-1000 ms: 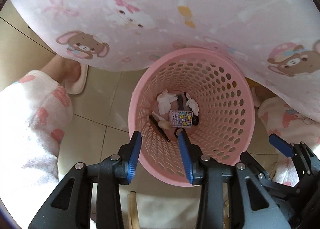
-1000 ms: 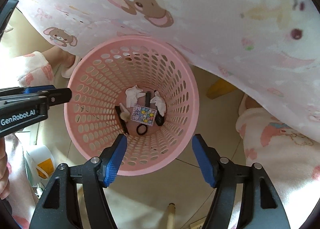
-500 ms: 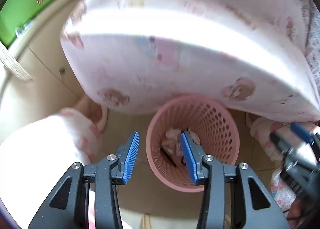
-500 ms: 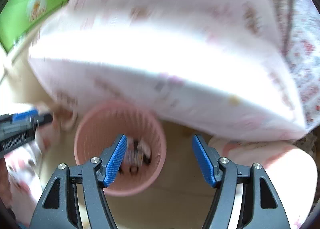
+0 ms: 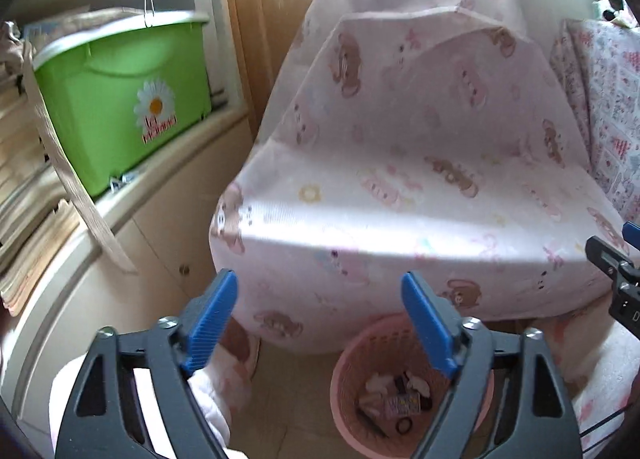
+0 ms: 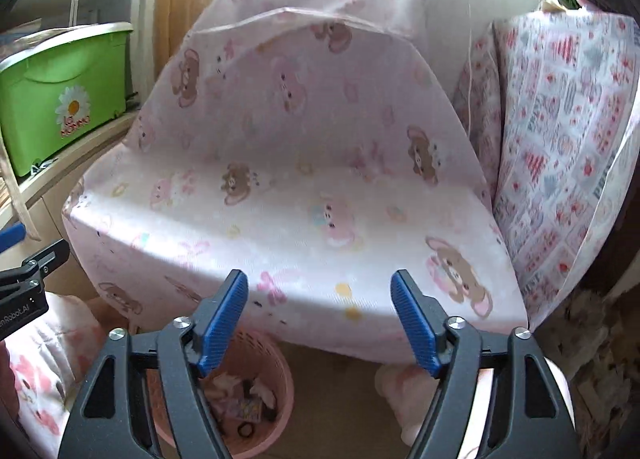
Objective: Collect trash
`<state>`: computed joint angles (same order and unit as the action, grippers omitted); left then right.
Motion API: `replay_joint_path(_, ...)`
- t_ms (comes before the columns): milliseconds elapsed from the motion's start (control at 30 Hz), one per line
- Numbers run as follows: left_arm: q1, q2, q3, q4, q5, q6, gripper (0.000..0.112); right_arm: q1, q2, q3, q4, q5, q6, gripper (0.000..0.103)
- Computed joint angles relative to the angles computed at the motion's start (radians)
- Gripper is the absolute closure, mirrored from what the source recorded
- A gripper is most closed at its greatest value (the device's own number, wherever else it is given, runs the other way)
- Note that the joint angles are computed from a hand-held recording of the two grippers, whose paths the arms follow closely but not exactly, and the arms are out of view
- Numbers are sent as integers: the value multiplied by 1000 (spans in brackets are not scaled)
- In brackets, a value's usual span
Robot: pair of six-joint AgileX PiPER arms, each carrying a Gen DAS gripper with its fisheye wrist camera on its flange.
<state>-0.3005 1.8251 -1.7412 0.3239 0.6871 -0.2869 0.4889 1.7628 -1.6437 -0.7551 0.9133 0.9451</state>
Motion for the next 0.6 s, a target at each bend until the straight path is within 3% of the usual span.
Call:
replay_joint_path(67,9,-21,33,-27,-42,5,14,3,-7,10,-11,-5,22,22)
replay_joint_path(133,20,-34,55,-56,-64,27,14,-4,-5,5,20,-16,0,20)
replay_joint_path(267,-15,-25,44,0,-36,-18,10,-3,0,17,29,-25,-14,15)
replay_joint_path(400,17,-1,4,-197,13,116,10,-7,7,11,71,-16,-45,15)
replay_joint_path(600,-19,-22,53,-74,-30,30,10,-25,1,19,120,-39,-54,14)
